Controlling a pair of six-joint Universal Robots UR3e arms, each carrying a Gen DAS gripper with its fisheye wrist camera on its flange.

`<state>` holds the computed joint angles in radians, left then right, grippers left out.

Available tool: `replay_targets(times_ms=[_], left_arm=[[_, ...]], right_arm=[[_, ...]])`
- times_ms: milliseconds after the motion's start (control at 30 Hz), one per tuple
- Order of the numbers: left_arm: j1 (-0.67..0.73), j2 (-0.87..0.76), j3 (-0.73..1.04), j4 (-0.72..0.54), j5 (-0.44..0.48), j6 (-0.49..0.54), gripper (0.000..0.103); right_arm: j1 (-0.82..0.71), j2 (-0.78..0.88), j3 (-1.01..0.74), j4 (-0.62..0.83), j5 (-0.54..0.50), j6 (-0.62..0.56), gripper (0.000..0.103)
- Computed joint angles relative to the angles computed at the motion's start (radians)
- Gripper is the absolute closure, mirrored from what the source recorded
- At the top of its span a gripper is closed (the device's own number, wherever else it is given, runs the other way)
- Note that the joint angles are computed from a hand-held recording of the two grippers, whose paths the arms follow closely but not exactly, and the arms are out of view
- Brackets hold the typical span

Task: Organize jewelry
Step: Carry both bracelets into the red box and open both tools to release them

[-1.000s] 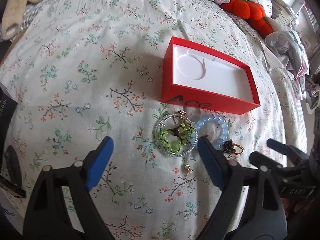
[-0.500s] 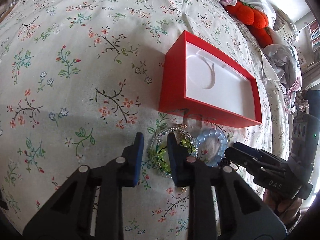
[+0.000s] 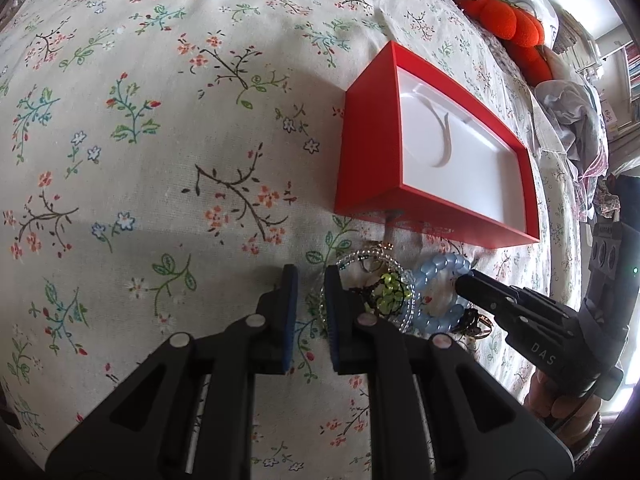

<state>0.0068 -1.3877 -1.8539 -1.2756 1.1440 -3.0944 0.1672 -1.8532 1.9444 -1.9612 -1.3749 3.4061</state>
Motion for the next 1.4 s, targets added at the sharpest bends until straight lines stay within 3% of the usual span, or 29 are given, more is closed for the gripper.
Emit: replay_targets(times_ms=[500,533,567,1200,1400], left_arm=[[-0.113,-0.002,-0.022,0.086,0.114,-0.029,0.088],[-0.122,-0.002,-0.023,0.094,0.126,-0.031,0.090],[-0.128,-0.003,-0.023,0.098,0.133,-0.036,0.098],[-0.046,0.217,-0.027,0.005,-0.043,0.022,0.098],[-0.099,0.201,0.009,0.062,-0.066,-0.030,0.098]], right_arm=[[-0.111,-0.205,0.012,0.089,0.053,-0.018,0.091],[-0.119,-0.216,0.013,0.093,0.059,-0.017,0.091],[-0.126,-0.226,0.015,0.100,0.059,-0.016,0.091],[-0.236,-0.388,-0.046,0.226,0.150,-0.081,0.091],[-0.280,-0.430,-0.068,0.269,0.194,-0.109,0.091]])
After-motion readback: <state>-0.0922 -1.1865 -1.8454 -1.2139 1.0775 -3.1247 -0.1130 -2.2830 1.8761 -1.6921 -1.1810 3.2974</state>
